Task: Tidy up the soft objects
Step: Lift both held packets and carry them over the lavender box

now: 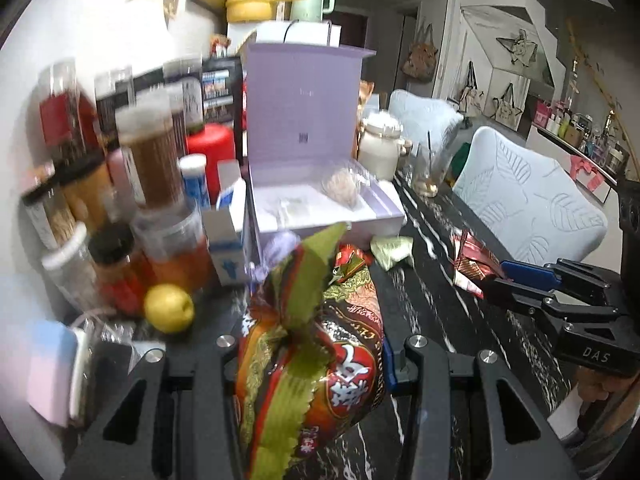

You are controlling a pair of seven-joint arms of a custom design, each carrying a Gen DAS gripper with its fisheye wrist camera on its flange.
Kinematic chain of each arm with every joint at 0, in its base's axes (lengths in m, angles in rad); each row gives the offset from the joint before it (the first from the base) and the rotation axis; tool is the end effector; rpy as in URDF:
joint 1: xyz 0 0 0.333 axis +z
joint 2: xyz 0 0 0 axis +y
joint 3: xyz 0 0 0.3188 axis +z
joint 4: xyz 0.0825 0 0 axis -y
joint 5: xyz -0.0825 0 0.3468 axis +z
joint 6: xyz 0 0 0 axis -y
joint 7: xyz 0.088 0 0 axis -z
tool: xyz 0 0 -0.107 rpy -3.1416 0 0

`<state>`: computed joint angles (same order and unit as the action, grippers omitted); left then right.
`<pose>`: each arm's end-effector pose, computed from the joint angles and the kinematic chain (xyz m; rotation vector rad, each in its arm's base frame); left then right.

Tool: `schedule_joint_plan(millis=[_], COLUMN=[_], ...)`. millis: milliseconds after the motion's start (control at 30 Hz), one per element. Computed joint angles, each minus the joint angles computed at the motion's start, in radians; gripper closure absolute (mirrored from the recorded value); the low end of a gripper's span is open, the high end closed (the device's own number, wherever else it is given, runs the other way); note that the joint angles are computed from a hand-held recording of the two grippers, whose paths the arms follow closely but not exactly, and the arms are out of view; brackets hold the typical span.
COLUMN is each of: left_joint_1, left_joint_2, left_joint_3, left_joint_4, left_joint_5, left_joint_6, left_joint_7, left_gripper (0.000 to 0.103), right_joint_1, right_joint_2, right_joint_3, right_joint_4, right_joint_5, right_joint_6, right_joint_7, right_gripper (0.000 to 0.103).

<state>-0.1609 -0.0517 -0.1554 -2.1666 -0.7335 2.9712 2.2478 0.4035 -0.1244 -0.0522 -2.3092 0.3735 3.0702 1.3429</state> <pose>0.5221 -0.1241 0.5280 -1.4616 2.0361 -1.0703 0.4880 0.1466 0.5228 -1.7981 1.4459 -0.5310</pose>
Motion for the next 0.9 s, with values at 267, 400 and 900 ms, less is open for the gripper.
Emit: schedule_joint_plan(millis=[267, 400, 900], left_joint_1=[0.006, 0.015, 0.054], left_joint_2=[0.041, 0.080, 0.316], left_joint_3=[-0.008, -0.021, -0.071], left_joint_4=[0.115, 0.190, 0.529], left_joint_5=[0.001, -0.004, 0.171], left_joint_6=[-0.020, -0.038, -0.106], left_joint_7=[0.032, 0.047, -0.070], left_gripper=[0.060, 0.060, 0.060], right_joint_1=[-0.006, -0.004, -0.146], right_joint_2=[0.004, 0.027, 0.189], right_joint_3=[-0.017, -0.023, 0.079], right_joint_4=[0.065, 0.115, 0.383], right_joint_5=[-0.019, 0.012, 0.291], right_joint_6=[0.014, 0.027, -0.024], right_joint_7=[-0.049, -0.099, -0.369], right_gripper=[0.067, 0.067, 0.067])
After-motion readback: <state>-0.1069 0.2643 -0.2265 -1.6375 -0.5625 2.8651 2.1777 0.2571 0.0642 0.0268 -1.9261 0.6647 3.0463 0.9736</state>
